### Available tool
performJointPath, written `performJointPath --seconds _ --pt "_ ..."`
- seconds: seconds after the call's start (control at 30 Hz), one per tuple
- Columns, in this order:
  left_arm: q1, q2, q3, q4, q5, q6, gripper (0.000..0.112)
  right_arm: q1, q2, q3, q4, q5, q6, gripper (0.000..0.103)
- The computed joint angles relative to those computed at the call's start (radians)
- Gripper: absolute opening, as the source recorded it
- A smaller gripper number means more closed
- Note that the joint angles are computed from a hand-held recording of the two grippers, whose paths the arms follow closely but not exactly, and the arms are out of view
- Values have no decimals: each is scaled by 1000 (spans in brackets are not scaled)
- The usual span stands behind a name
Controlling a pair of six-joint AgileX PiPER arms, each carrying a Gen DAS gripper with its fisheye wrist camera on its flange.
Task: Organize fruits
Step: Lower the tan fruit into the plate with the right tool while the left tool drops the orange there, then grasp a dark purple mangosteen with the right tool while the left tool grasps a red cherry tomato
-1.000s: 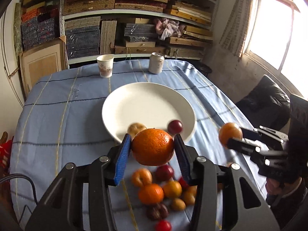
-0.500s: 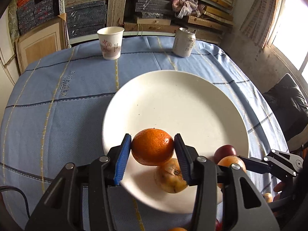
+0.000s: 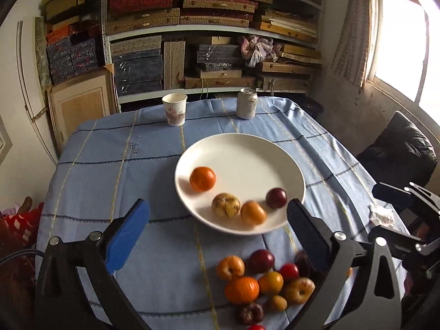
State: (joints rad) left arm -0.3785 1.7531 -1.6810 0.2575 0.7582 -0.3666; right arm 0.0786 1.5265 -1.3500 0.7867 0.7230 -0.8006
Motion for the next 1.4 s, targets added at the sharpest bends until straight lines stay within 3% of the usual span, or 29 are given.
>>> performJointPath --seconds 0.17,0.3,0.37,0.47,0.57,0.83,1.1,1.17,1.27,1.4 --pt "-139 -207 382 222 -97 -265 98 47 -255 358 -30 -111 -65 71" --pt "-237 -313 617 418 -170 -518 98 97 -305 511 -25 -172 -55 71" --pt "-235 -343 689 427 -209 -567 98 132 -288 546 -59 -206 4 71" --pt "-213 -377 750 356 -239 -530 98 179 -251 554 -97 -237 51 70" --pt "-236 -419 809 406 -255 -564 98 225 -214 553 -167 -280 129 69" --pt "-248 -452 888 469 -333 -600 98 256 -124 493 -252 -257 235 64" --pt "-217 -457 905 443 -371 -570 98 285 -55 432 -322 -220 319 50" --pt "-214 -456 902 439 -371 -566 98 286 -50 429 -336 -216 338 44" --pt "-220 -444 892 448 -355 -577 98 281 -62 436 -332 -219 340 44" --pt "-213 -414 857 361 -360 -492 98 255 -170 514 -303 -275 309 44"
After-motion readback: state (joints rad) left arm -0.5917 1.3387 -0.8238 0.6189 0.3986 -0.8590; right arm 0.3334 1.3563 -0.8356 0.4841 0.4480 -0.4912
